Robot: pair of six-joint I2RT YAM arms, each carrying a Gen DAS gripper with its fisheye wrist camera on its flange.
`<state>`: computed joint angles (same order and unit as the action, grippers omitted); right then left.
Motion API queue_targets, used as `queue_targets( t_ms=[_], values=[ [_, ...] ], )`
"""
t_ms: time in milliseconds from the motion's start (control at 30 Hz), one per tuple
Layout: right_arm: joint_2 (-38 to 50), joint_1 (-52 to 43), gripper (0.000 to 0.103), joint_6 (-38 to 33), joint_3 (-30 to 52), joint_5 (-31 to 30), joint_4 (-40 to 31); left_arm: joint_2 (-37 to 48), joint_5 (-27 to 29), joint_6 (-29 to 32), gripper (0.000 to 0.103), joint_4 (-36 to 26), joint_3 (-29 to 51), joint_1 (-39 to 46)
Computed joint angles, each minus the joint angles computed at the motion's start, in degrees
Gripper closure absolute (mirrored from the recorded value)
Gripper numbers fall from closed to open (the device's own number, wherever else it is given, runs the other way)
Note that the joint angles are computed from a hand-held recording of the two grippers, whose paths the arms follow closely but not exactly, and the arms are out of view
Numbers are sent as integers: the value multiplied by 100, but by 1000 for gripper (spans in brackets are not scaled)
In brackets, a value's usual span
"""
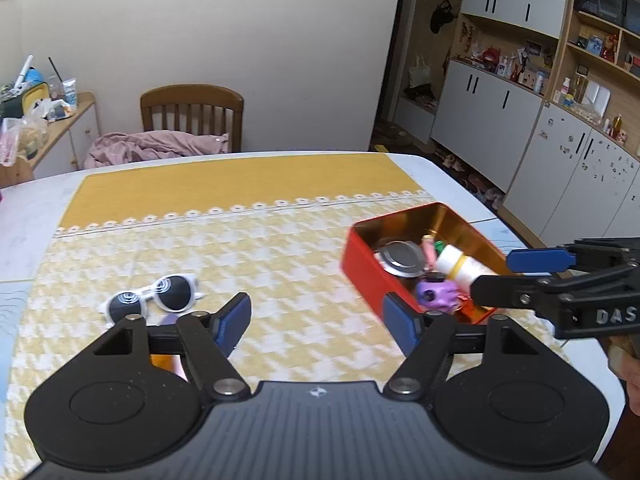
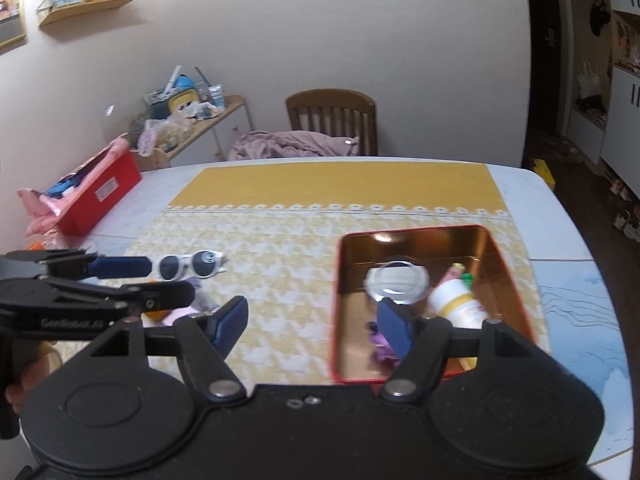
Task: Organize rigid objects
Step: 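Withdraw both open tools from the box back over the remaining objects, then grasp the pink square note pad with the right tool while the left tool grasps the orange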
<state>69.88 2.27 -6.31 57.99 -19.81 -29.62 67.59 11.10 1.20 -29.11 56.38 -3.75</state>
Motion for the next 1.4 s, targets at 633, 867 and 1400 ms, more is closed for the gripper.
queue_targets(
  t_ms=[633, 867, 1400],
  values=[
    [127, 2297, 17, 1060, -403, 1132, 471, 165, 1605, 1168, 12, 69, -254, 2498],
    [839, 2831, 17, 1188, -231, 1466, 777, 716, 1711, 1560, 12, 198, -184, 2812],
    [2765, 3241, 17, 943, 620, 1831, 1373, 2297, 1710, 1592, 12, 75, 587, 2803]
  ],
)
